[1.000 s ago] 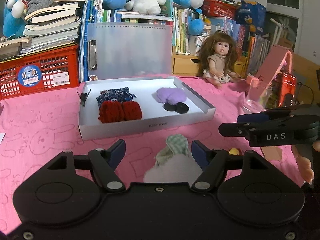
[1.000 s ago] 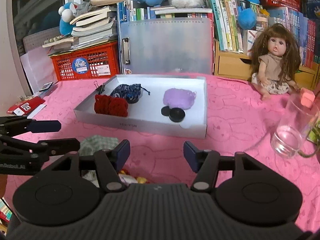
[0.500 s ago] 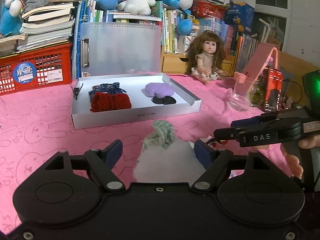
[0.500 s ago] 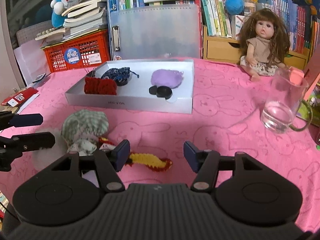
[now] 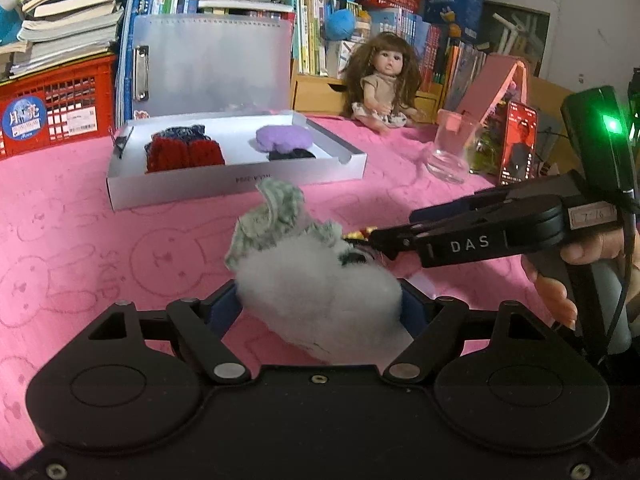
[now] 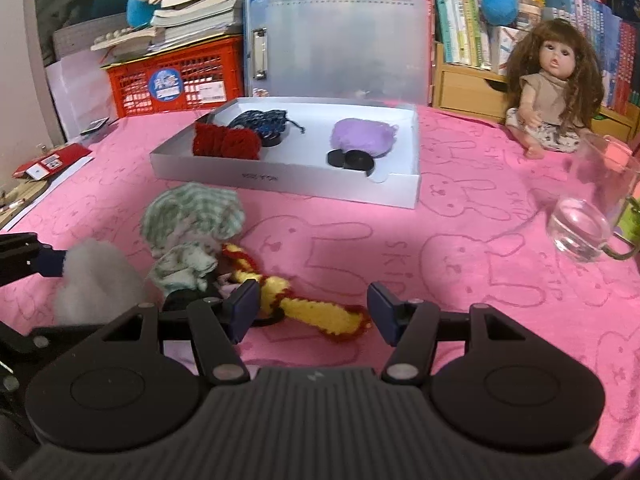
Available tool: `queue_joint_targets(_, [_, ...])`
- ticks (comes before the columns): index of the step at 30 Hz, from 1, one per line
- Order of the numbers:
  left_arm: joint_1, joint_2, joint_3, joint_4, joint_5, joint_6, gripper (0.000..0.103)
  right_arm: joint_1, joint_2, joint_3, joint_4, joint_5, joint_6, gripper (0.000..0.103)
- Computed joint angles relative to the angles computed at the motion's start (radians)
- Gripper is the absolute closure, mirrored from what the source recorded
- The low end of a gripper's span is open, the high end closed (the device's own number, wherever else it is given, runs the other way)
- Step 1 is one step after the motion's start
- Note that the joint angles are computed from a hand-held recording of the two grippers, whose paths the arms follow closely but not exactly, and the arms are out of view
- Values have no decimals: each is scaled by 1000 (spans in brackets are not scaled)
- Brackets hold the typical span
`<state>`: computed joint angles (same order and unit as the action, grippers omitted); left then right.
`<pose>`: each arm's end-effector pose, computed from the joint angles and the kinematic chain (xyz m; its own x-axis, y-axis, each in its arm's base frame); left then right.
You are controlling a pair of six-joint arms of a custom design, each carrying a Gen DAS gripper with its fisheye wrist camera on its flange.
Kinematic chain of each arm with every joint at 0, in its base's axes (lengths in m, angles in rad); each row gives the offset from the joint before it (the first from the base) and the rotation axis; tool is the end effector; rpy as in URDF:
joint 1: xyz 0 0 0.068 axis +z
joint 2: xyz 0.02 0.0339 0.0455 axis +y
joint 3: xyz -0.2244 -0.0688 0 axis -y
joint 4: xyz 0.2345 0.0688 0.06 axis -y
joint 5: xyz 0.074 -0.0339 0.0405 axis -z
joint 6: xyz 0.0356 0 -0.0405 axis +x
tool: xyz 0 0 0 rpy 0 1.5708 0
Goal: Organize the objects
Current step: 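Move the left tool to the white fluffy ball while the right approaches the knitted snake, then close the left tool on the white fluffy ball while the right closes on the yellow-red knitted snake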
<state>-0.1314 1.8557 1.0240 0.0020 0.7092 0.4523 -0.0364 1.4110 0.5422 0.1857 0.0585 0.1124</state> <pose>0.3475 -0.0693 0.1214 -0.4239 0.3906 -0.8172 0.8011 0.5826 -0.1371 0.2662 -0.0118 0.1256 -0.6176 0.1345 -0.7749 0.1519 0.9871 0.0503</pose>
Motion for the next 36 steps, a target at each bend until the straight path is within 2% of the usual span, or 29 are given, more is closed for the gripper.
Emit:
queue_joint_targets(4, [2,6,-10,-9,-14,17,24,28,15,1,6,31,-11,30])
queue_joint_targets(7, [-2,11,-22,6,-48,23,28,43,19,-3,8,48,-21,30])
queue_joint_targets(11, [10,21,-24,14,-32,24,34,56,15,-6,7,59,-37,34])
queue_joint_targets(18, [24,6,-32,2,-17,34,34,74,39,12,15,66,-49,38])
queue_joint_targets(26, [36,-49,-85,32,-33,53,27,120,82,26,35,99,-58,72])
queue_joint_targets(36, [50,-74,-119,54,-37,65,23,119,20,-2,59,151,-17,82])
